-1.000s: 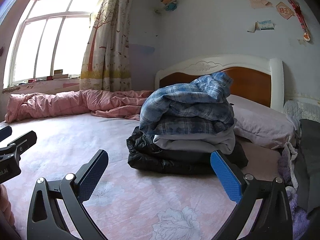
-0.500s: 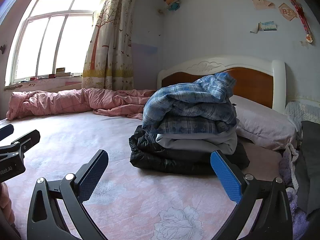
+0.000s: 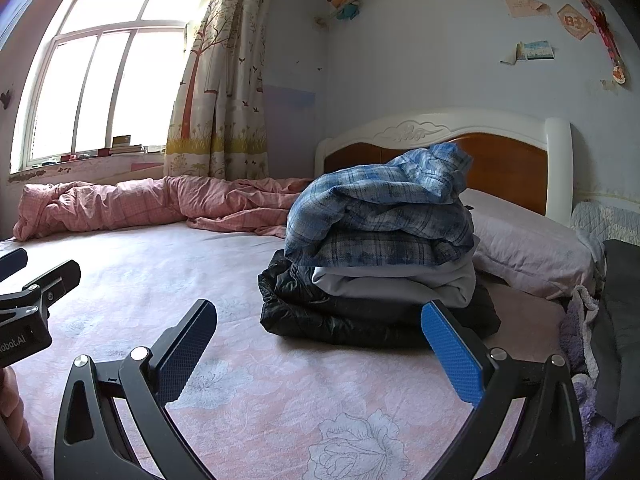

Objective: Fold large clothes

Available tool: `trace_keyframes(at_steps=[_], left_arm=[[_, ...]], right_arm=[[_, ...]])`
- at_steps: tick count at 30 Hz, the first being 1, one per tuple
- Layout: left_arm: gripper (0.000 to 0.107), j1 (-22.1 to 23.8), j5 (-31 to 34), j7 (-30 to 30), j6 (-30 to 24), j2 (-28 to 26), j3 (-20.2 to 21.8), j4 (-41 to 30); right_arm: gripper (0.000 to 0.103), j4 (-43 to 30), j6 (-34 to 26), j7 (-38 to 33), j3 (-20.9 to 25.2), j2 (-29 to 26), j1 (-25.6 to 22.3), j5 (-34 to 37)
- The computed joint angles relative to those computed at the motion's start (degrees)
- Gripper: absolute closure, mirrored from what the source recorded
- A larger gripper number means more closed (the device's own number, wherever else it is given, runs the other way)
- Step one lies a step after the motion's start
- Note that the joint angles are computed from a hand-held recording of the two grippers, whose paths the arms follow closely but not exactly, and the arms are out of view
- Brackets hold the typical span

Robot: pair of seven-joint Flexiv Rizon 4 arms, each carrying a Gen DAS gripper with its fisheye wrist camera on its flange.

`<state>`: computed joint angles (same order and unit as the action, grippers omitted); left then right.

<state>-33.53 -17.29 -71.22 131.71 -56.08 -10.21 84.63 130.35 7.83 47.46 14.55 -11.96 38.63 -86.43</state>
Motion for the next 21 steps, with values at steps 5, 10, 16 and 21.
trace_keyframes(at_steps=[5, 10, 16, 21], left_arm=[[0.004, 0.0, 0.0, -0.1, 0.0, 0.0, 0.0, 0.0], [0.004, -0.2, -0.3, 0.2, 0.0, 0.0, 0.2, 0.0], [0.004, 0.0, 0.1, 0.2, 0.4, 0.1, 0.2, 0.3], [0.004, 0.0, 0.1, 0.4, 0.5, 0.1, 0.2, 0.4]], right_arm=[[0.000, -0.1, 0.0, 0.0, 0.0, -0.1, 0.1, 0.1], [0.000, -0.1, 0.0, 0.0, 0.0, -0.1, 0.1, 0.1], [0.000, -0.1, 0.1, 0.1, 0.0, -0.2, 0.1, 0.0], [0.000, -0.1, 0.1, 0.1, 0.0, -0.2, 0.1, 0.1]])
